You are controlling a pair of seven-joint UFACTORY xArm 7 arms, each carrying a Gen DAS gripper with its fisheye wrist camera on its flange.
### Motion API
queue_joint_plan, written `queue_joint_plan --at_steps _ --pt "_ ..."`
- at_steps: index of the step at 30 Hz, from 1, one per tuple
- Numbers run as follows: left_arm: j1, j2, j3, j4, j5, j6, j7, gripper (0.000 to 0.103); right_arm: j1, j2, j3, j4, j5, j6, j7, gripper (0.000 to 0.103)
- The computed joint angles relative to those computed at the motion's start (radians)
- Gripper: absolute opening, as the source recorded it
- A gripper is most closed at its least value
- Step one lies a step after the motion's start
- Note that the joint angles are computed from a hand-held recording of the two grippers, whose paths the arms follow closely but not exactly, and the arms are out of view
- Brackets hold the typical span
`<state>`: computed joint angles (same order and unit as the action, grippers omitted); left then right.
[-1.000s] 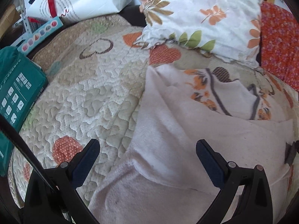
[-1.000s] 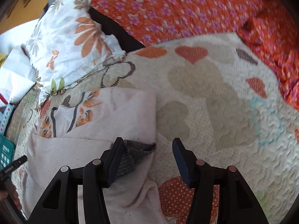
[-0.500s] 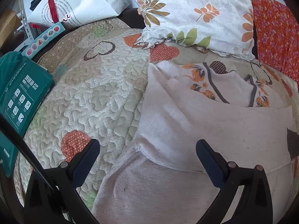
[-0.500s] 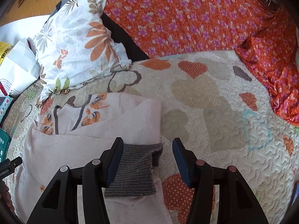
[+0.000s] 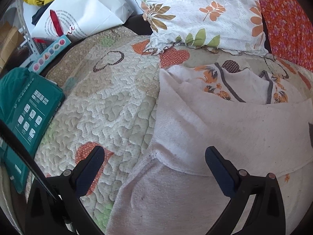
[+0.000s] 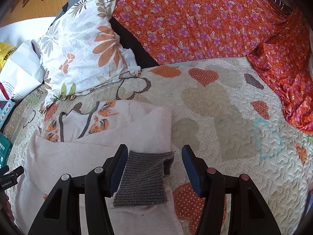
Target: Fold small clothes
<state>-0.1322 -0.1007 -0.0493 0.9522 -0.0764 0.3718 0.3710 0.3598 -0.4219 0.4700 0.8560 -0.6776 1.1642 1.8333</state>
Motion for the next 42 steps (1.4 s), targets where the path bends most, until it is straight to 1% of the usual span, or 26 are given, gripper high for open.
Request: queue_joint_plan --at_steps 1,7,9,11,13,16,17,19,21,22,23,24,25,26,27,28,29,30,31,32,33,36,38,41,42 --pt "0.003 -0.005 -0.003 -0.01 0.019 -0.016 -0.003 0.102 0.0 0.001 0.0 0.0 0.0 -0.001 0.0 0.063" --pt "0.006 -0.021 -0.001 -0.04 0.046 -0.049 0.011 0.102 0.005 0.011 0.0 0.008 0.002 -0.004 -0.001 0.065" --pt "0.003 -0.028 0.007 -0.049 0.031 -0.049 0.035 0.102 0.009 0.015 0.005 0.014 0.002 0.003 0.001 0.065" --pt "-0.005 -0.03 0.026 -0.046 -0.026 -0.021 0.078 0.102 0.015 0.02 0.014 0.021 0.001 0.02 0.005 0.066" --pt "-0.008 -0.024 0.055 -0.024 -0.126 0.054 0.134 0.102 0.026 0.021 0.027 0.028 0.003 0.046 0.012 0.066" --pt "0.023 -0.003 0.091 0.016 -0.263 0.171 0.183 0.102 0.058 -0.002 0.042 0.018 0.036 0.077 0.035 0.071" --pt "0.038 0.007 0.102 0.034 -0.31 0.217 0.2 0.102 0.068 -0.013 0.043 0.009 0.053 0.076 0.044 0.073" --pt "0.079 0.044 0.129 0.089 -0.424 0.361 0.242 0.102 0.089 -0.055 0.037 -0.031 0.103 0.052 0.066 0.073" --pt "0.128 0.072 0.14 0.125 -0.506 0.492 0.274 0.099 0.106 -0.103 0.043 -0.081 0.162 0.035 0.103 0.073" --pt "0.154 0.065 0.146 0.114 -0.56 0.533 0.316 0.099 0.114 -0.125 0.05 -0.105 0.193 0.03 0.124 0.073" --pt "0.169 0.047 0.142 0.094 -0.585 0.538 0.351 0.099 0.122 -0.147 0.055 -0.131 0.22 0.016 0.141 0.073" --pt "0.179 0.032 0.139 0.079 -0.594 0.553 0.375 0.097 0.131 -0.169 0.061 -0.159 0.247 -0.007 0.163 0.073" --pt "0.188 0.014 0.142 0.061 -0.61 0.585 0.411 0.096 0.148 -0.2 0.066 -0.204 0.282 -0.061 0.199 0.073" --pt "0.194 -0.004 0.142 0.041 -0.619 0.591 0.431 0.094 0.155 -0.223 0.07 -0.24 0.303 -0.113 0.224 0.073" --pt "0.197 -0.025 0.143 0.018 -0.62 0.599 0.449 0.089 0.171 -0.238 0.076 -0.267 0.308 -0.155 0.266 0.073" --pt "0.199 -0.038 0.144 0.005 -0.613 0.602 0.456 0.086 0.148 -0.248 0.125 -0.263 0.309 -0.156 0.283 0.073" --pt "0.202 -0.061 0.149 -0.014 -0.604 0.629 0.467 0.077 0.149 -0.242 0.139 -0.255 0.311 -0.168 0.284 0.073" --pt "0.204 -0.069 0.156 -0.021 -0.603 0.649 0.471 0.071 0.152 -0.244 0.145 -0.262 0.312 -0.21 0.291 0.072" --pt "0.21 -0.087 0.171 -0.036 -0.614 0.694 0.482 0.07 0.149 -0.254 0.161 -0.278 0.304 -0.275 0.32 0.072" --pt "0.215 -0.1 0.182 -0.048 -0.62 0.729 0.487 0.07 0.162 -0.252 0.168 -0.299 0.278 -0.353 0.377 0.072" --pt "0.224 -0.118 0.198 -0.068 -0.626 0.779 0.492 0.07 0.134 -0.257 0.212 -0.301 0.293 -0.389 0.393 0.072" --pt "0.253 -0.173 0.231 -0.141 -0.62 0.866 0.519 0.07 0.111 -0.237 0.282 -0.28 0.278 -0.424 0.455 0.072" --pt "0.27 -0.204 0.25 -0.185 -0.607 0.915 0.536 0.07 0.093 -0.259 0.334 -0.302 0.262 -0.515 0.549 0.072" --pt "0.302 -0.249 0.274 -0.252 -0.573 0.962 0.555 0.069 0.047 -0.302 0.43 -0.323 0.242 -0.61 0.676 0.071" --pt "0.307 -0.25 0.28 -0.26 -0.567 0.979 0.56 0.068 0.032 -0.318 0.459 -0.331 0.243 -0.644 0.715 0.07"
